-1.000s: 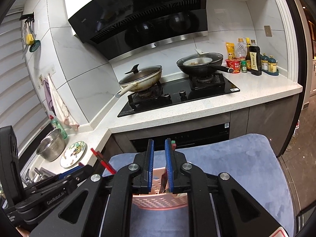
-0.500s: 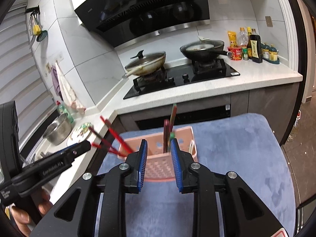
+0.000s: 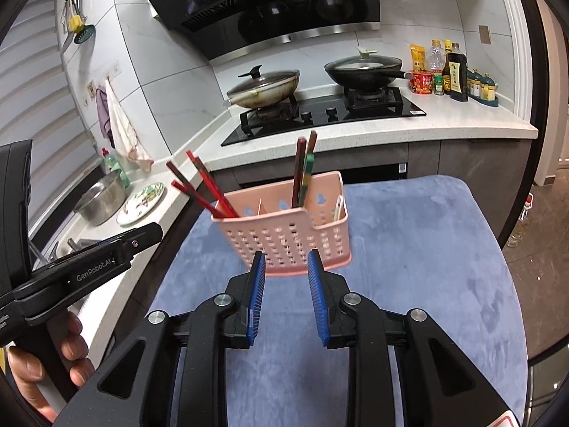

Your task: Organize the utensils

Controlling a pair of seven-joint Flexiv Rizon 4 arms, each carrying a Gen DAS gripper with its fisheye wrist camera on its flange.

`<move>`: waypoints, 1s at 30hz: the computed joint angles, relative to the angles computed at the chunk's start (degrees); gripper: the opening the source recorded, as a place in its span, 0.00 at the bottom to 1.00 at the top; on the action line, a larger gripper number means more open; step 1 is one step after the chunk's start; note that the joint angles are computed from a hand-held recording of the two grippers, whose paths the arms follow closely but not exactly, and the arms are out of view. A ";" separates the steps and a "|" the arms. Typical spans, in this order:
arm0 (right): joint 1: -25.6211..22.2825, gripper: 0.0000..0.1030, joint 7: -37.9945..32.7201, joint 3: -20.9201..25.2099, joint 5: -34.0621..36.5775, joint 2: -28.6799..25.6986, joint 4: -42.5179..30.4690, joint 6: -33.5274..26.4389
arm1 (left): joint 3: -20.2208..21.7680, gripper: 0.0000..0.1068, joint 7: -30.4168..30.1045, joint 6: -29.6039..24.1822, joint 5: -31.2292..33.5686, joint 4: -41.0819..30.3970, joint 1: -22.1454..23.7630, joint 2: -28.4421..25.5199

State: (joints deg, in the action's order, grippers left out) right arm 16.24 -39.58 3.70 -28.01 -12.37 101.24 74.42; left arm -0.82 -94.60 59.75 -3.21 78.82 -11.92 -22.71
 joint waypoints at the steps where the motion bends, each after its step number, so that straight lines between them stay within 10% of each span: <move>1: 0.18 0.30 0.42 -0.15 -0.56 0.35 0.58 -0.02 | 0.19 0.29 -0.21 0.18 0.33 0.49 -0.16 0.25; 30: 0.51 0.51 7.55 1.76 -11.11 4.65 8.23 -3.71 | 1.42 0.54 -6.39 1.51 6.44 10.30 -0.75 5.81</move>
